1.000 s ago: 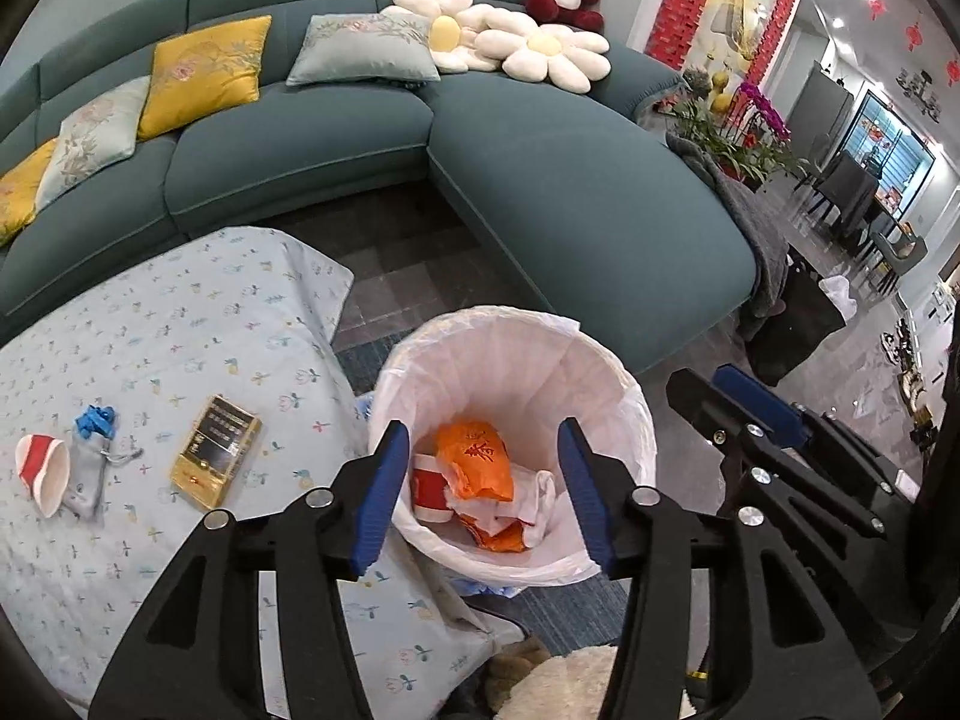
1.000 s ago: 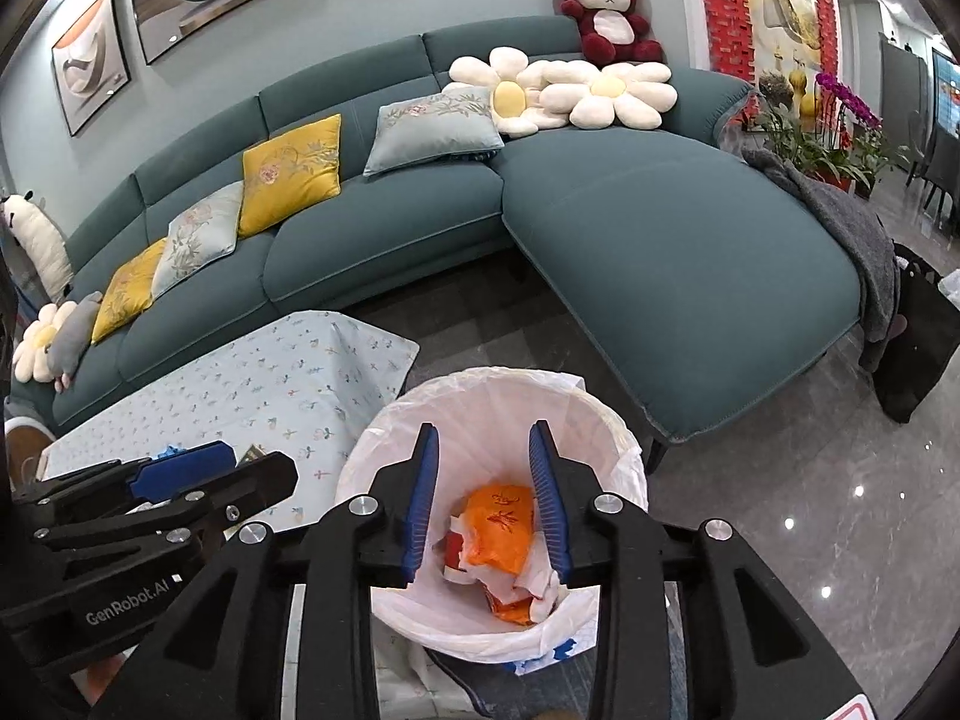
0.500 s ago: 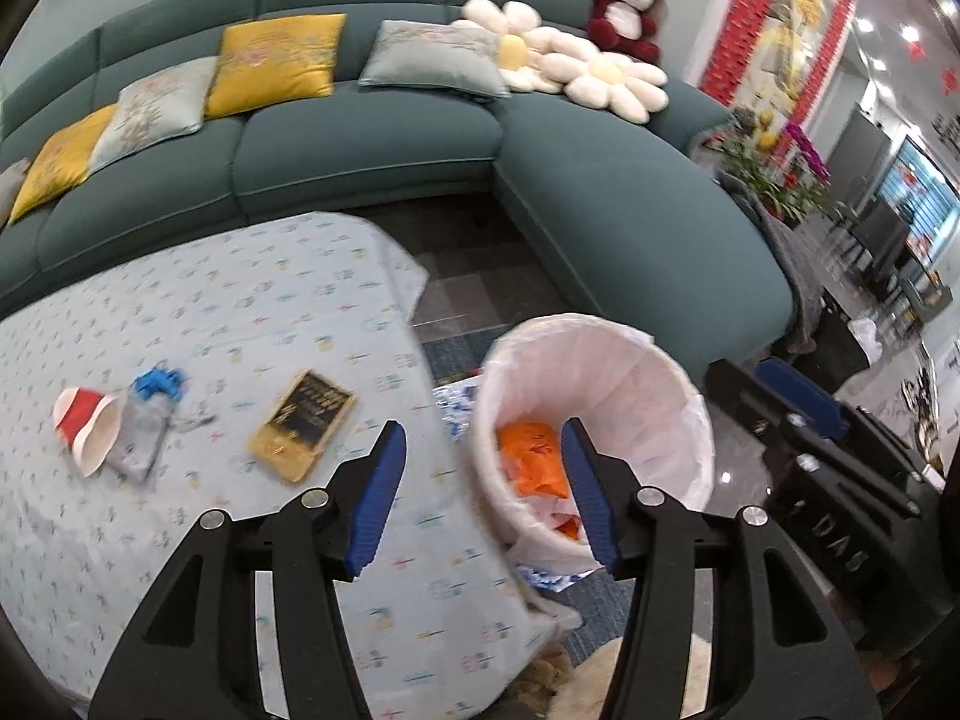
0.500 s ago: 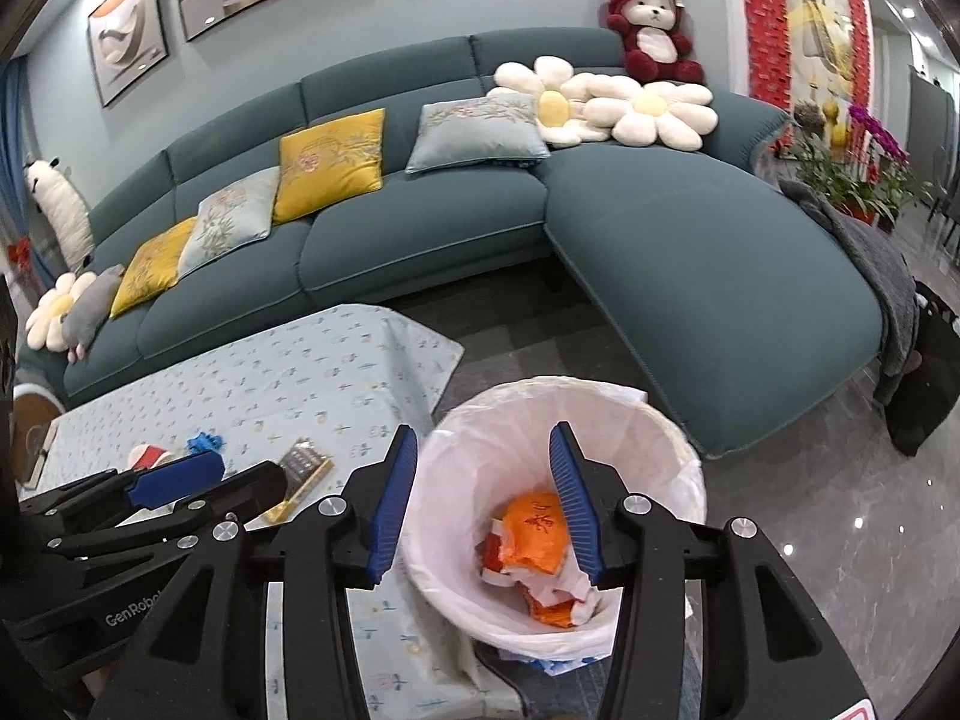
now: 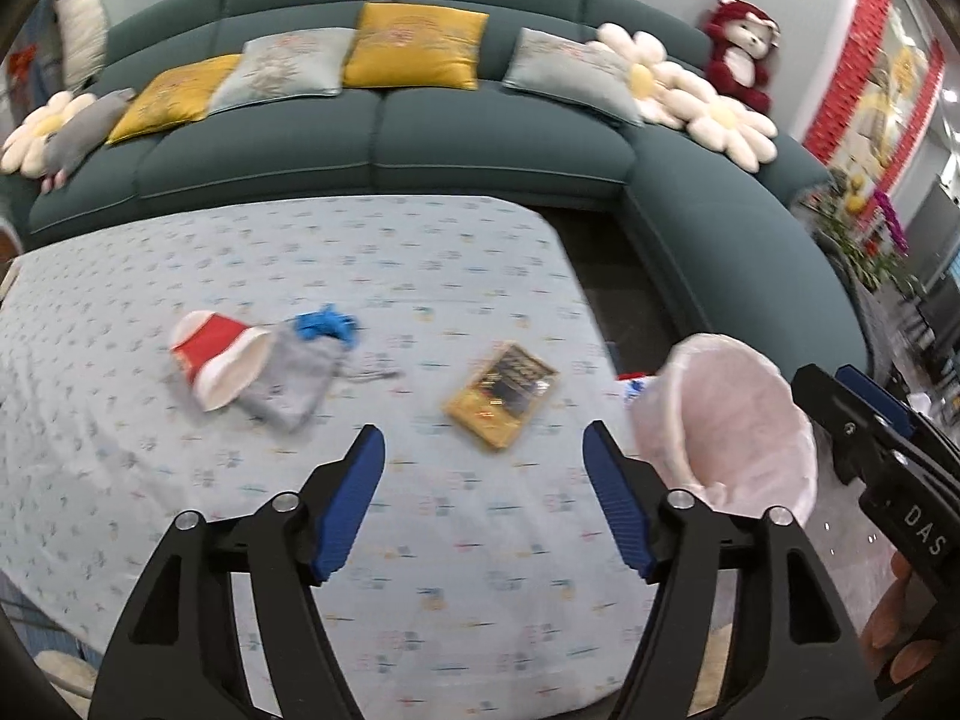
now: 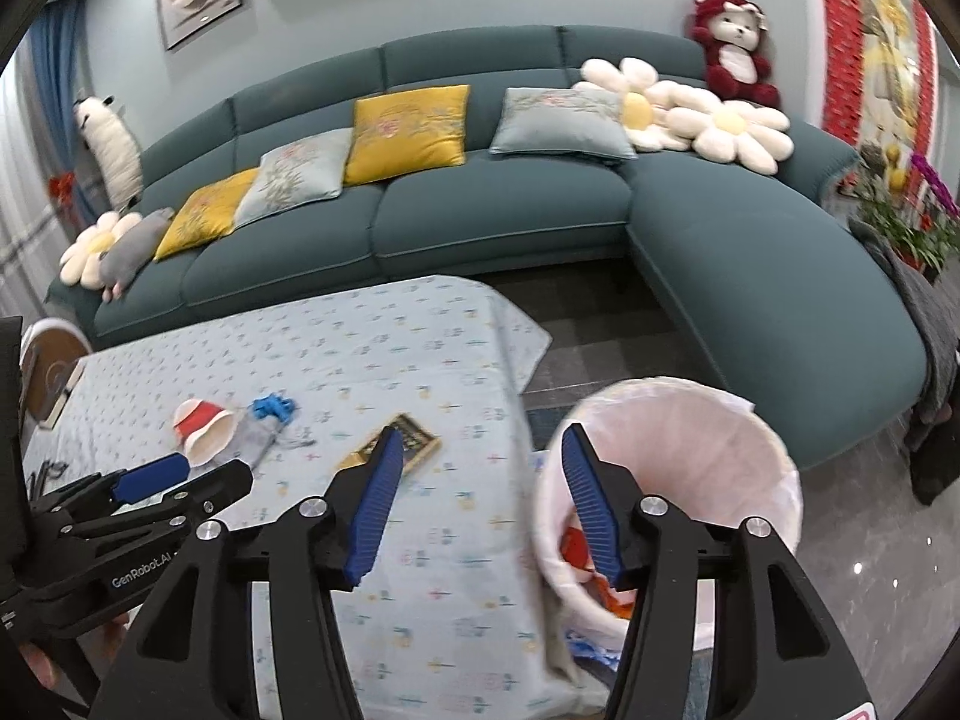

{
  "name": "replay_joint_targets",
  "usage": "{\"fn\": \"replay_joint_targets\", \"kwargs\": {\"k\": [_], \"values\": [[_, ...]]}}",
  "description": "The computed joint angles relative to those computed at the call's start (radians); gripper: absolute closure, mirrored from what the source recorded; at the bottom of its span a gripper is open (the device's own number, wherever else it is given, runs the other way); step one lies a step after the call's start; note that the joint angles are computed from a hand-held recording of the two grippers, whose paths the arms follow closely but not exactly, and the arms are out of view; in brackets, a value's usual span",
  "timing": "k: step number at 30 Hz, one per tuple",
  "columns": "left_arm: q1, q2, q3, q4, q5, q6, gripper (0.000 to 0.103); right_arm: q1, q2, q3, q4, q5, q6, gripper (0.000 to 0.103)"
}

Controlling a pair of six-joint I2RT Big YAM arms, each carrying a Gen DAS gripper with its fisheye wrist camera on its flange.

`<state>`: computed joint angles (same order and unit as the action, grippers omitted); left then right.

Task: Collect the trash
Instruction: 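Move both grippers back over the paper cup and gold box, then grasp the red-and-white paper cup with the left gripper while the right grasps the gold box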

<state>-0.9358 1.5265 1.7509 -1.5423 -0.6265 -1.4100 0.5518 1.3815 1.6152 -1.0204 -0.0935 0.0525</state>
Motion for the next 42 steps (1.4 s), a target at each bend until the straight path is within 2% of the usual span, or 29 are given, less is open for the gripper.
{"fn": "replay_joint_targets", "kwargs": {"k": [11,15,17,24,32,42], "values": [[-0.011,-0.151,-0.204,-0.059,-0.005,-0.161,0.036,0.127,0.030,0.006,-0.027,0.037,0.014,0.048],[-0.013,-0.183,-0.251,-0.077,-0.005,-0.209,0.029,0.165,0.042,0.001,-0.025,0.060,0.024,0.039],[-0.015,-0.196,-0.273,-0.097,-0.011,-0.242,0.028,0.179,0.051,0.001,-0.028,0.066,0.028,0.039],[-0.002,-0.251,-0.362,-0.099,0.005,-0.295,0.023,0.216,0.084,-0.004,-0.038,0.087,0.050,0.037],[0.052,-0.294,-0.445,-0.077,0.024,-0.290,0.017,0.228,0.157,0.023,-0.056,0.103,0.106,0.034],[0.218,-0.346,-0.565,0.029,0.066,-0.139,0.017,0.216,0.315,0.129,-0.103,0.113,0.187,0.034]]}}
